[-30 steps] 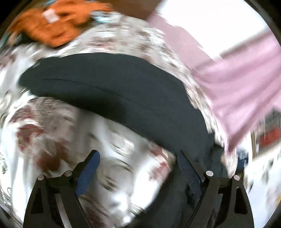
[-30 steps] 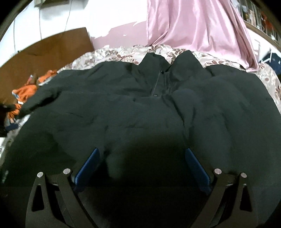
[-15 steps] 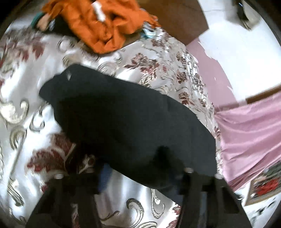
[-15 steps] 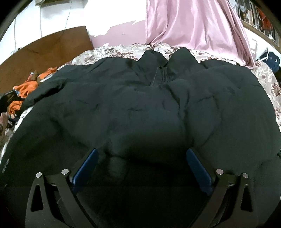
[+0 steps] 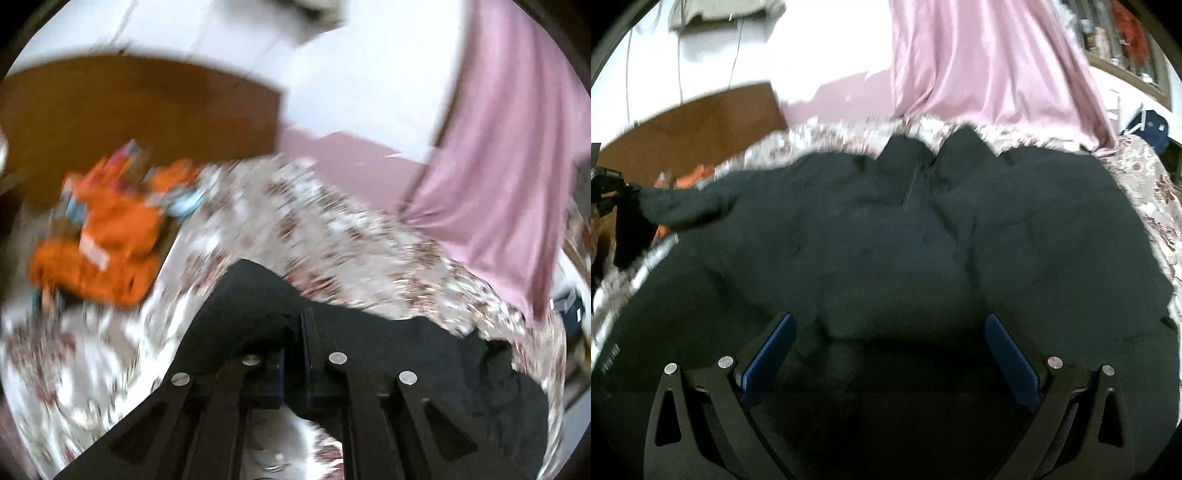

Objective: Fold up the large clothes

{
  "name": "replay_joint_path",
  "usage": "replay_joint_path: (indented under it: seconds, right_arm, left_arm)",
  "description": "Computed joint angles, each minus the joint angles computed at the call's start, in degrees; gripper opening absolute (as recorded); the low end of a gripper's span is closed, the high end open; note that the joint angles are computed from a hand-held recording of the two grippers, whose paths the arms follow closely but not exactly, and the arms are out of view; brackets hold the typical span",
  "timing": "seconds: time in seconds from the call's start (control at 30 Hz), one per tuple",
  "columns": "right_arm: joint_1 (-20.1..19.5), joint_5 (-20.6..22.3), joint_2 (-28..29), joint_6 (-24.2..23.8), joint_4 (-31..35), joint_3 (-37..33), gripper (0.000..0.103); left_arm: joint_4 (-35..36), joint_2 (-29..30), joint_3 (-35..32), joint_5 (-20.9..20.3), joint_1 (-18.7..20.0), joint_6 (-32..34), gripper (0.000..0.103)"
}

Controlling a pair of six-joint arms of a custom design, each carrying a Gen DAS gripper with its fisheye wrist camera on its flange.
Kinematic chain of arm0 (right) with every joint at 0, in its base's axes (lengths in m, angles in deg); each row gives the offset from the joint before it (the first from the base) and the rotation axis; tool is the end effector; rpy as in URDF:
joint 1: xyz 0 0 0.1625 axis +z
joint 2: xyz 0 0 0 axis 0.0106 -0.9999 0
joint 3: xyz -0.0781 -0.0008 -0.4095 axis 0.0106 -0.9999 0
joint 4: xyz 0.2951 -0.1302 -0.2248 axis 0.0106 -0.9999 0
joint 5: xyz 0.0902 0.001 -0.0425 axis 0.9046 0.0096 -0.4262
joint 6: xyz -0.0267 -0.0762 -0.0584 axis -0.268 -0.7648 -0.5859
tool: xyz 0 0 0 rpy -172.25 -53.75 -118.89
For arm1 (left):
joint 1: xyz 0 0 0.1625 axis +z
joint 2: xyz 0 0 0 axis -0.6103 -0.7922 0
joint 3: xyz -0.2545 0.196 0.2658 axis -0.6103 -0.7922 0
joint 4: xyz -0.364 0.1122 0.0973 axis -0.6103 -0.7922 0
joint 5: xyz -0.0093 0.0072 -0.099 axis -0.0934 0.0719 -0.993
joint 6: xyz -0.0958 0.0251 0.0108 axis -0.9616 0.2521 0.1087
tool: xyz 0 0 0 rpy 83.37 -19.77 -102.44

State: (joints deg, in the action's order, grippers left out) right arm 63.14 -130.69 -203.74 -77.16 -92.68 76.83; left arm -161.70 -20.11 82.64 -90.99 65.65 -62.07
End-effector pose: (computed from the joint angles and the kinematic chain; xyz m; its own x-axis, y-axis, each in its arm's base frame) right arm 0.0074 -0.2851 0.4539 -0.8080 0.0992 0.5808 -0.4277 0.5793 -0.6939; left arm -0.3959 -0.4652 0.2396 -0.8575 -0.1047 -0.5037 0.3925 0.4998 -0.7721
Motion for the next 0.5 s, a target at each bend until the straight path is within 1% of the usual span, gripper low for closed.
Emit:
replay_joint_path:
  seconds: [0.03,0.1,0.13,0.2,0.27,0.33,0.37,0.5]
  right_arm:
    - [-1.82,3.26,-2.21,0.86,1.36,-0.18,0.100]
    - [-3.21,5.72,-4.43,2.38,3.09,-0.74,0.100]
    - [-4.26,7.78,-6.19,3.19,5.19,-1.43,0.100]
    - [-5.54,10.04,-8.22,3.84,7.93,-2.37,0.100]
    - [-6.40,11.59,-10.04,4.69,10.23,-3.62,0.100]
    - [-8.25,13.85,-11.92,5.07,11.94,-4.35,0.100]
    - [-9.25,14.79,-12.78,5.18,12.83,-4.82,0.100]
    - [-15.26,20.07,-16.49,4.36,17.19,-6.07,0.100]
  left_arm:
    - [-3.06,1.52,-1.44,-0.16,-1.18,5.61,0.007]
    - [-7.36,4.36,-4.29,-1.17,-2.88,14.18,0.007]
    - [-8.46,5.78,-5.96,-2.35,-3.64,17.84,0.007]
    - [-9.12,8.35,-8.96,-5.01,-4.92,22.97,0.007]
    - [-6.68,10.59,-12.08,-7.87,-5.82,25.49,0.007]
    - [-4.83,12.88,-14.47,-10.82,-6.43,27.08,0.007]
    - [-4.79,14.30,-15.66,-13.15,-6.65,28.43,0.007]
    - [-3.67,17.63,-17.60,-19.77,-7.54,29.38,0.007]
